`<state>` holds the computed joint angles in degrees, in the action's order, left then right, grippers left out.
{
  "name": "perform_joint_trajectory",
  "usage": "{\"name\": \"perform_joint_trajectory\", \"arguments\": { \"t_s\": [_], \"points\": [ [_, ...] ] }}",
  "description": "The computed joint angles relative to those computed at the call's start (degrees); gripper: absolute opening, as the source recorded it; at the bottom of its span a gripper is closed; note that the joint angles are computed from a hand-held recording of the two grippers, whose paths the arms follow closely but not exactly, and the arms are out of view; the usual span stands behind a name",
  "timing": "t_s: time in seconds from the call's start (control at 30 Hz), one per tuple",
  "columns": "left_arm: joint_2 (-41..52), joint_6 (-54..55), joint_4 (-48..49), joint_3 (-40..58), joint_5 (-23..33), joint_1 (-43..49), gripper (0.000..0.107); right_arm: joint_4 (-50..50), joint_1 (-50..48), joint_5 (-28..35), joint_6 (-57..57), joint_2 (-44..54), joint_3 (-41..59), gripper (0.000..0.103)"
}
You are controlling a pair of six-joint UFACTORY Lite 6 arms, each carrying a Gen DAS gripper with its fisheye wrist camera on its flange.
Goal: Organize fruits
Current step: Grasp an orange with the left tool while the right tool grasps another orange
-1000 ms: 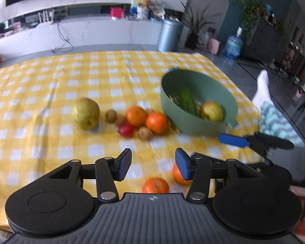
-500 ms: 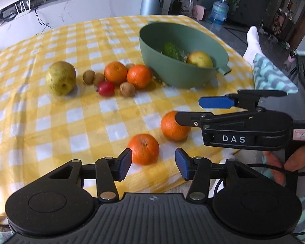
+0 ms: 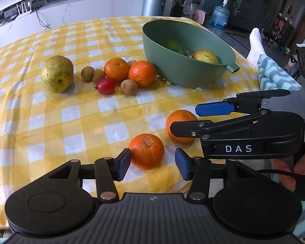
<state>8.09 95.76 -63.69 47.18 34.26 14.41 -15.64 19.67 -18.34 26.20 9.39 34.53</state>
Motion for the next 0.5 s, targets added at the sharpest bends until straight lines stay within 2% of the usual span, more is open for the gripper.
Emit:
{"name": "perform_joint_trajectory", "arguments": {
  "t_s": [0.17,0.23,0.5],
  "points": [
    [0.2,5.3,-4.4,-1.0,-0.8,0.1,0.058,-2.6,-0.5,0.6,2.5,1.4,1.0,0.051],
    [0.9,6.8,-5.6,-0.7,-0.7,0.5,0.058,-6.8,-1.3,0.2,6.7,1.9,1.4,0.049],
    [2.1,7.3,-4.4,-0.8,-2.8,-0.3,0.052,-12.1,-1.3,0.6,11.4,4.1,3.5,0.047]
  ]
}}
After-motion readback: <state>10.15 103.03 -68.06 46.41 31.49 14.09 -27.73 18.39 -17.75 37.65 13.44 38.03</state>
